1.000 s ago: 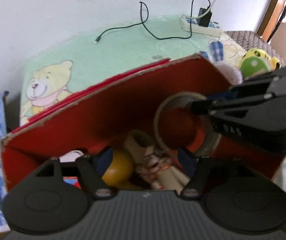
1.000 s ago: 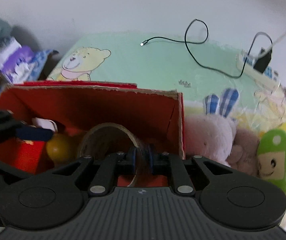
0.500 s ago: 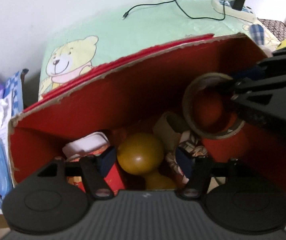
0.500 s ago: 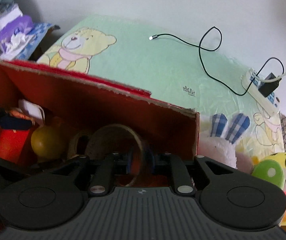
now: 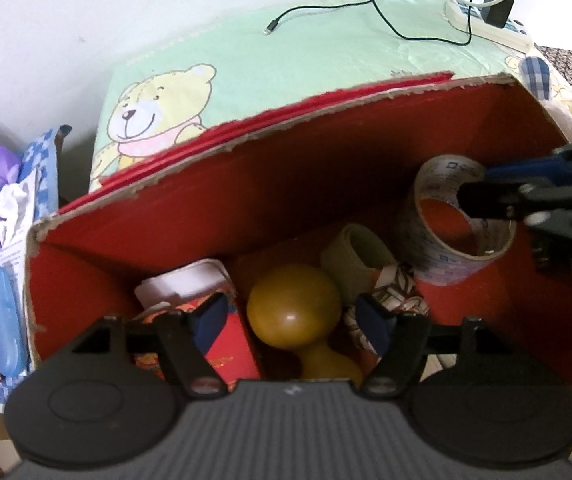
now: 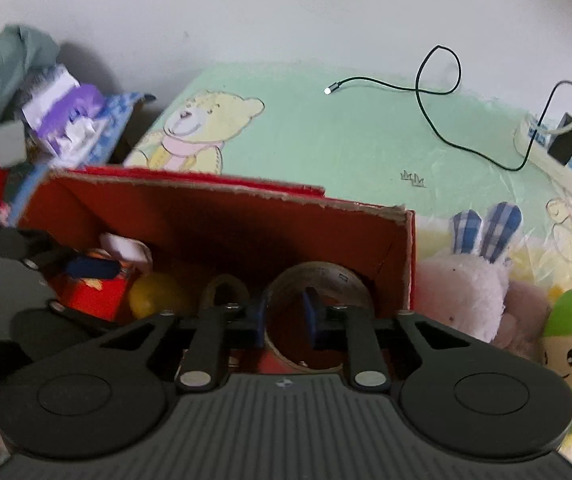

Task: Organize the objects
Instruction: 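Lower the tape roll into the box beside the shoe toy, then open the right gripper to release the tape roll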

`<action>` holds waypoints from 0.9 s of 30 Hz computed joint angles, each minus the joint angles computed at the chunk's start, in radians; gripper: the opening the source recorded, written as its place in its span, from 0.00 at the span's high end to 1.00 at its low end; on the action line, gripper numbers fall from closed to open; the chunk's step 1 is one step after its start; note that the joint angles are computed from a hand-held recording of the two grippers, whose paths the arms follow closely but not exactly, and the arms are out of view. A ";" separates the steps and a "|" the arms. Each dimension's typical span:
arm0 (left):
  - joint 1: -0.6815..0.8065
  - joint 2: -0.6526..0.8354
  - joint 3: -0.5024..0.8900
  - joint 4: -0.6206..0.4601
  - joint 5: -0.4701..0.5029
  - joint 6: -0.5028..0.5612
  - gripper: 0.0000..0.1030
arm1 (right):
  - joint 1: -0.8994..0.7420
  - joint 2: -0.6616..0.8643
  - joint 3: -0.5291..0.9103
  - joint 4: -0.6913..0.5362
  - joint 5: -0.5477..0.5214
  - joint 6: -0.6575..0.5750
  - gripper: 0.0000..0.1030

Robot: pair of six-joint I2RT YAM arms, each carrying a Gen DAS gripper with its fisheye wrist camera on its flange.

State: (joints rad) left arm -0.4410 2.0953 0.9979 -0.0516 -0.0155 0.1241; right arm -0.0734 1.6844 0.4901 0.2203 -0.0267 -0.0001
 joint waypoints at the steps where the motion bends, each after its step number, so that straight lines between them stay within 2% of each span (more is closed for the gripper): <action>1: 0.000 -0.003 -0.004 0.004 -0.002 0.000 0.30 | 0.007 0.015 0.004 0.007 0.009 0.003 0.81; 6: 0.001 0.014 0.022 -0.007 -0.015 -0.016 0.30 | 0.020 0.107 0.060 -0.006 -0.017 0.035 0.81; 13: -0.002 0.015 0.023 -0.004 -0.019 -0.028 0.27 | 0.002 0.145 0.089 -0.031 -0.051 0.062 0.84; 17: -0.005 0.013 0.021 -0.002 -0.024 -0.033 0.26 | -0.032 0.178 0.115 -0.047 -0.125 0.075 0.94; 22: -0.007 0.013 0.021 0.001 -0.030 -0.037 0.26 | -0.069 0.188 0.099 0.002 -0.234 0.077 0.95; 27: -0.008 0.014 0.022 0.003 -0.034 -0.036 0.26 | -0.079 0.189 0.098 0.007 -0.261 0.081 0.94</action>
State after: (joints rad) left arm -0.4486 2.1097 1.0195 -0.0490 -0.0493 0.0878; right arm -0.1528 1.8733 0.5886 0.2276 -0.2877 0.0805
